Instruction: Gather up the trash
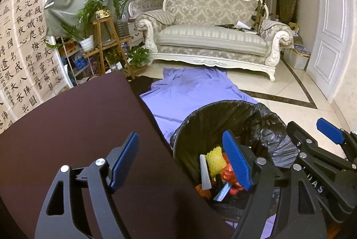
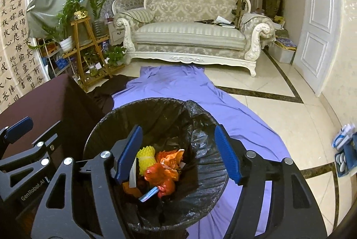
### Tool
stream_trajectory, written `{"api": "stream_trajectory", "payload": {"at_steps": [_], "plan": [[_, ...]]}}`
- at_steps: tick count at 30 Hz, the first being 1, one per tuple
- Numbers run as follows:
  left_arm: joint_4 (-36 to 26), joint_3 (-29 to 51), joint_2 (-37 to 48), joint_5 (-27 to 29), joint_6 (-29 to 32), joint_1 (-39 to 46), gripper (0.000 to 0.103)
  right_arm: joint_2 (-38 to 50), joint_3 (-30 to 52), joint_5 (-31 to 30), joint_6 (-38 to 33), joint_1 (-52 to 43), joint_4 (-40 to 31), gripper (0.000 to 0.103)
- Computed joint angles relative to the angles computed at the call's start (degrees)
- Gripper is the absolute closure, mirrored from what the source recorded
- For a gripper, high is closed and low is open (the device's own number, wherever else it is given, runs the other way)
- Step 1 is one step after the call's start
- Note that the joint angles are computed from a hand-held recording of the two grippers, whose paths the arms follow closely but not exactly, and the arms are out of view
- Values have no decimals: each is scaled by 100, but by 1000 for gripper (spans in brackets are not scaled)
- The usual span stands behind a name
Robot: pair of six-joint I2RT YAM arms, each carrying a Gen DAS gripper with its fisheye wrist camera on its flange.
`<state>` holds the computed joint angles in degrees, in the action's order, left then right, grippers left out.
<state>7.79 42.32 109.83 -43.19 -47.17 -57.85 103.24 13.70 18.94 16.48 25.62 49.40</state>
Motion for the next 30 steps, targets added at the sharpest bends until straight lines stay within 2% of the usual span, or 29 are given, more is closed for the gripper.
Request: {"api": "stream_trajectory", "payload": {"at_steps": [5,9,12,14,22,26,30], "plan": [[-226,-300,-367,-125,-368,-172,27,-454,-305,130,41,171,-98,37],[-724,-384,-621,-416,-830,-424,24,-967,-556,347,143,470,-322,36],[-1032,-476,-823,-540,-1133,-587,23,-1463,-738,541,217,725,-596,34],[-1336,-481,-910,-653,-1429,-714,22,-1810,-848,713,288,935,-807,29],[-2125,-536,-1191,-924,-2206,-1159,21,-2943,-1073,1247,579,1641,-1742,29],[-2580,-447,-1204,-1109,-2605,-1373,20,-3289,-1110,1419,689,1862,-2076,29],[-2759,-418,-1191,-1180,-2849,-1507,20,-3554,-1145,1560,788,2025,-2330,29]]}}
